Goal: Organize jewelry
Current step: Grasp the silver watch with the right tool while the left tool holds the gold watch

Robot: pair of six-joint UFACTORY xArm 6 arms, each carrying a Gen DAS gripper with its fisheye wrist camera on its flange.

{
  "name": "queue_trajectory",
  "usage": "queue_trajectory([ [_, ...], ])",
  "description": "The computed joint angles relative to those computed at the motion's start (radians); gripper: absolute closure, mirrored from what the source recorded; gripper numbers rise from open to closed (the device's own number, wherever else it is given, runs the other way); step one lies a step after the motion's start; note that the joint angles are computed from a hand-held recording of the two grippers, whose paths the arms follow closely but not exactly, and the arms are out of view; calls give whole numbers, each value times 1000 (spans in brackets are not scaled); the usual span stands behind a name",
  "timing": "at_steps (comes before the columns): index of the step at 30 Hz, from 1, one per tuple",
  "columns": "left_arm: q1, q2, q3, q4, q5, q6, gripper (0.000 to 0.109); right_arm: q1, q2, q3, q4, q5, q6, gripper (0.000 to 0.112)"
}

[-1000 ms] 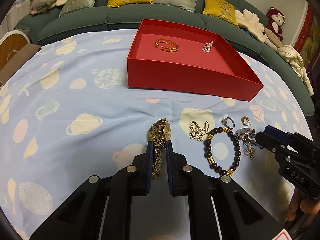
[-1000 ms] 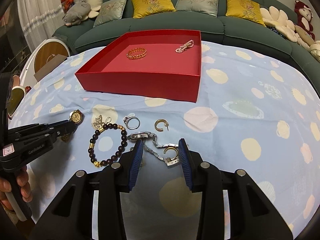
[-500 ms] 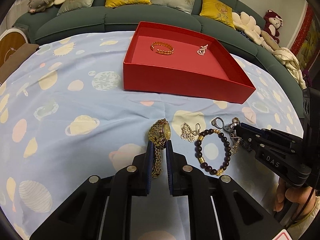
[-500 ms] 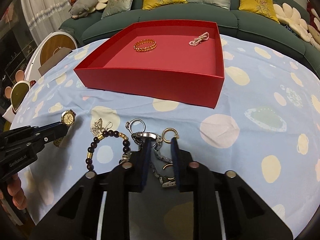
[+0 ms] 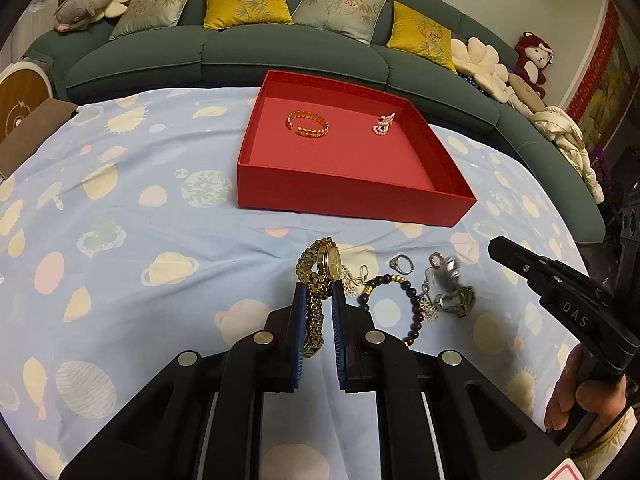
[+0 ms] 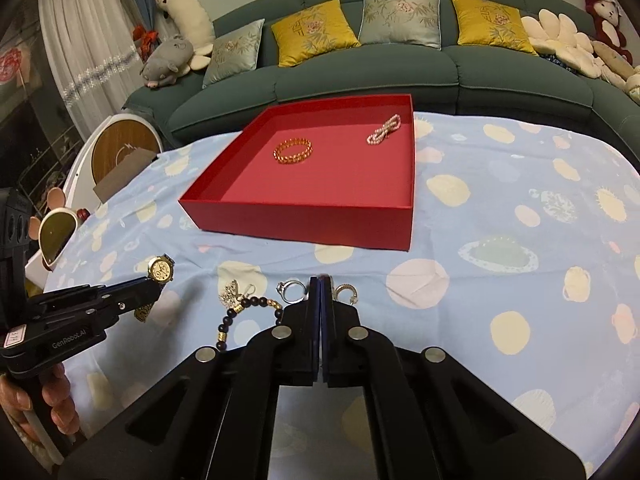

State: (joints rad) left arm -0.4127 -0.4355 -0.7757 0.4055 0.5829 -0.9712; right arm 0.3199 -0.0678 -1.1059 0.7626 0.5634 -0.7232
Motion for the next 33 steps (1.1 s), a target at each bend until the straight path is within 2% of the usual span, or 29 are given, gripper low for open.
queue_trajectory([
  [5, -17, -15, -34, 21, 18, -10, 99, -15, -39, -15, 19, 3, -3, 112],
  [11, -26, -20, -49, 34, 41, -17, 99, -28, 9, -42, -124, 63, 111, 106],
  [13, -25, -20, -42, 25, 40, -13, 99, -25, 24, -34, -141, 64, 133, 82],
  [15, -23, -18, -36, 14, 37, -7, 99, -14, 37, -22, -149, 50, 142, 73],
  [21, -9, -9, -15, -9, 15, 15, 99, 8, 91, -30, -186, 39, 164, 76],
  [24, -3, -1, -10, -22, 4, 24, 99, 11, 110, -37, -191, 28, 167, 82],
  [26, -2, 4, -8, -27, 0, 26, 99, 10, 118, -41, -183, 24, 159, 90],
  [27, -2, 4, -6, -30, -3, 29, 99, 10, 121, -43, -181, 22, 156, 101],
  [28, -1, 5, -5, -33, -5, 32, 99, 6, 125, -50, -164, 35, 141, 104],
  [33, 2, 1, -2, -35, -15, 33, 99, 8, 97, -24, -140, 16, 118, 104],
])
